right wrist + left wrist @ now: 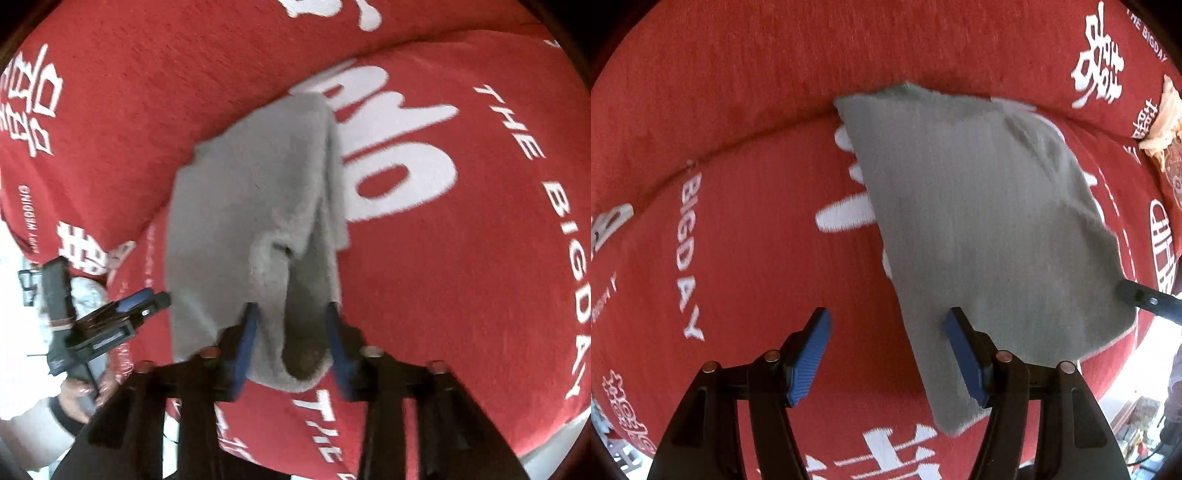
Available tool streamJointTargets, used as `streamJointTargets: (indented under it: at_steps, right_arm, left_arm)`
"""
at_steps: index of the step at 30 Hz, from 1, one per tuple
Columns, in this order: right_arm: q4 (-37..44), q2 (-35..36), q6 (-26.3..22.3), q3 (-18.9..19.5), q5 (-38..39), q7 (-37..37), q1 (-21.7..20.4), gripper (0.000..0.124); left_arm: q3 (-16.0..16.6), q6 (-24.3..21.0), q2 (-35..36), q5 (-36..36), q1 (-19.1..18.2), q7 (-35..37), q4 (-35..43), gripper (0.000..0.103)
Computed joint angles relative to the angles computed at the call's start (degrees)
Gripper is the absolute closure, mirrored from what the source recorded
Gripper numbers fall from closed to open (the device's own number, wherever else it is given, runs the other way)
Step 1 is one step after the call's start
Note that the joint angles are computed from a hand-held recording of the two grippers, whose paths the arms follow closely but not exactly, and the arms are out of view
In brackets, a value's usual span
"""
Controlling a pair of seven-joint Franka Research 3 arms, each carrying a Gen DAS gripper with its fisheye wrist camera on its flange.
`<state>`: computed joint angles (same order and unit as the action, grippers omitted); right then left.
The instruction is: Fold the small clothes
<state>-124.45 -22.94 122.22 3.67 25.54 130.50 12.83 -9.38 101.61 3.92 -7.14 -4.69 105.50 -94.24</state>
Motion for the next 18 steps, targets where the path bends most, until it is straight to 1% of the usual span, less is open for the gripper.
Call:
streamJointTargets:
  at_steps: [1, 2, 4, 5, 6, 7, 8, 9, 10, 14, 18]
  right_arm:
    - [-0.80, -0.52, -0.86, 0.06, -0.34, 0.55, -0.14, 0.113]
    - [-1.91, -1.43, -1.86, 0.51, -1.46, 2.02, -0.57, 0.114]
    - [-4.04, -2.86, -2.18, 0.80, -1.96, 3.62, -0.89, 0.114]
    - [-5.55, -3.51, -2.31, 0.69, -1.48, 4.46, -0.96, 0.114]
    - [-6.58, -3.89, -2.45, 0.51, -0.91, 4.87, -0.91, 0.114]
    - [-7.47, -4.10, -3.14, 0.54, -1.02, 5.20, -0.92, 0.114]
    - [-7.72, -3.89, -3.53, 0.74, -1.73, 5.05, -0.95, 0.115]
    - [-7.94, -4.10, -3.81, 0.94, -2.44, 5.16, -1.06, 0.120]
    - [-7.94, -4.30, -4.48, 0.81, -2.43, 5.21, -1.01, 0.121]
    - [-6.27, -4.56, -8.17, 1.06, -3.72, 6.32, -1.17, 0.120]
    - [-4.65, -5.43, -9.03, 1.97, -5.48, 10.68, -2.32, 0.116]
  left_arm:
    - [0.04, -0.04, -0.73, -0.14, 0.08, 0.24, -1.34, 0.037]
    - [0.10, 0.39, -1.53, -0.16, 0.11, 0.45, -2.72, 0.037]
    - [0.27, 1.32, -2.92, -0.30, 0.09, 0.85, -5.27, 0.037]
    - [0.35, 1.72, -3.41, -0.11, 0.04, 1.07, -6.39, 0.031]
    - [0.37, 2.68, -3.90, 0.89, -0.08, 0.98, -7.58, 0.022]
    - [0.43, 3.89, -4.51, 1.60, -0.17, 0.97, -8.82, 0.020]
    - [0.61, 4.27, -4.82, 1.44, -0.15, 1.28, -9.50, 0.020]
    - [0.76, 3.76, -4.74, 1.35, -0.14, 1.34, -9.44, 0.020]
    - [0.89, 3.51, -4.77, 1.26, -0.10, 1.37, -9.37, 0.020]
    - [1.07, 2.57, -5.12, 1.63, -0.07, 1.62, -9.13, 0.020]
    - [1.05, 1.36, -5.02, 2.44, -0.14, 1.23, -8.01, 0.020]
